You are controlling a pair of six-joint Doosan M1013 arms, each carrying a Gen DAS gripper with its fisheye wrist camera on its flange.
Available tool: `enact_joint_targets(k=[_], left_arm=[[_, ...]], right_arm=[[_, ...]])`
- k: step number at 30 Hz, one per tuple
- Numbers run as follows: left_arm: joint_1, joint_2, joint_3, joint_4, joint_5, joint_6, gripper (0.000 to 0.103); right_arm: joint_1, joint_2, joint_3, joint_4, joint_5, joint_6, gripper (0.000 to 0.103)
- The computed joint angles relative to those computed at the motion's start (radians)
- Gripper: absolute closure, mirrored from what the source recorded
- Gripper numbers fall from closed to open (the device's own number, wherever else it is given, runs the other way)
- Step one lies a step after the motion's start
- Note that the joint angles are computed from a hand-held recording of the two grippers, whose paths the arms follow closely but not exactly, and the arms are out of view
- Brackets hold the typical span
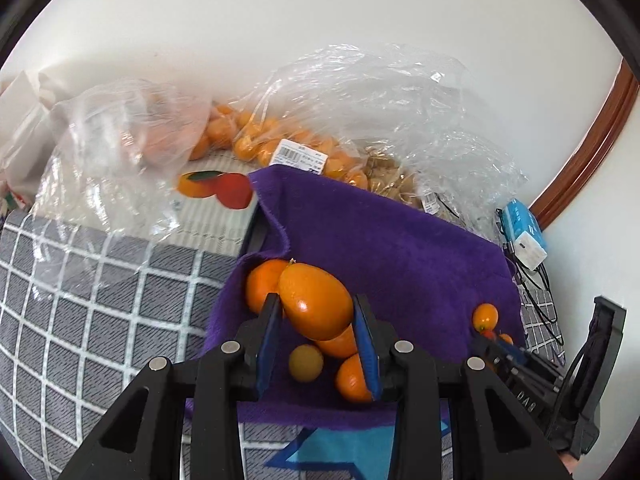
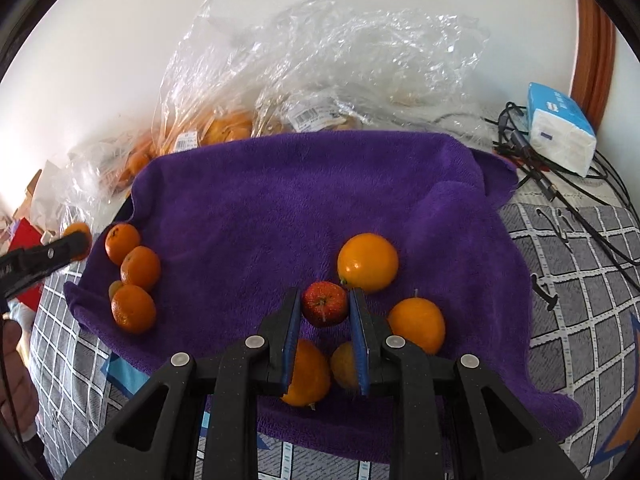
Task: Organize fruits
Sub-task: 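Carry the red fruit over the towel with the right tool while the left tool carries the oval orange, then open the right tool to drop the red fruit while the left tool releases the oval orange on the towel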
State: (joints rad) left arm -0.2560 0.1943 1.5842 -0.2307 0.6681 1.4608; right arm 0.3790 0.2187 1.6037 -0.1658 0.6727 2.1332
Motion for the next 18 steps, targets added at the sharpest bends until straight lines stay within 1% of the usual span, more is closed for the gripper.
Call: enact_joint_targets(k=[3,6,9,11,13,16,18], left_arm=[[-0.016,0.025,-0.029,0.027,0.005,-0.023,0.069],[-0.040,0.049,-0.058,0.127,0.011,-0.080,0.069],[-0.049,0.070,-0.077,0.151,0.020,-0.091,0.069],[-0.058,0.083,-0.088,0.196,0.033,-0.121,0.069],[-0.068,0.096,-0.099,0.241,0.051,-0.151,0.069],[-0.073,0.113,-0.112,0.257,0.071,-0.169,0.069],[-0.081,0.116,-0.112,0.281,0.066,-0.171,0.069]], right_arm=[[0.004,0.001,0.001,-0.021,0.002,0.002,0.078],[0.001,-0.007,0.002,-0.001,0.019,-0.025,0.074],[0.012,-0.024,0.010,-0.062,0.028,-0.001,0.068],[0.018,-0.034,0.017,-0.105,0.032,0.026,0.063],[0.024,-0.044,0.025,-0.146,0.038,0.064,0.062],[0.025,-0.055,0.036,-0.168,0.042,0.096,0.062],[0.027,-0.058,0.038,-0.185,0.048,0.103,0.062]])
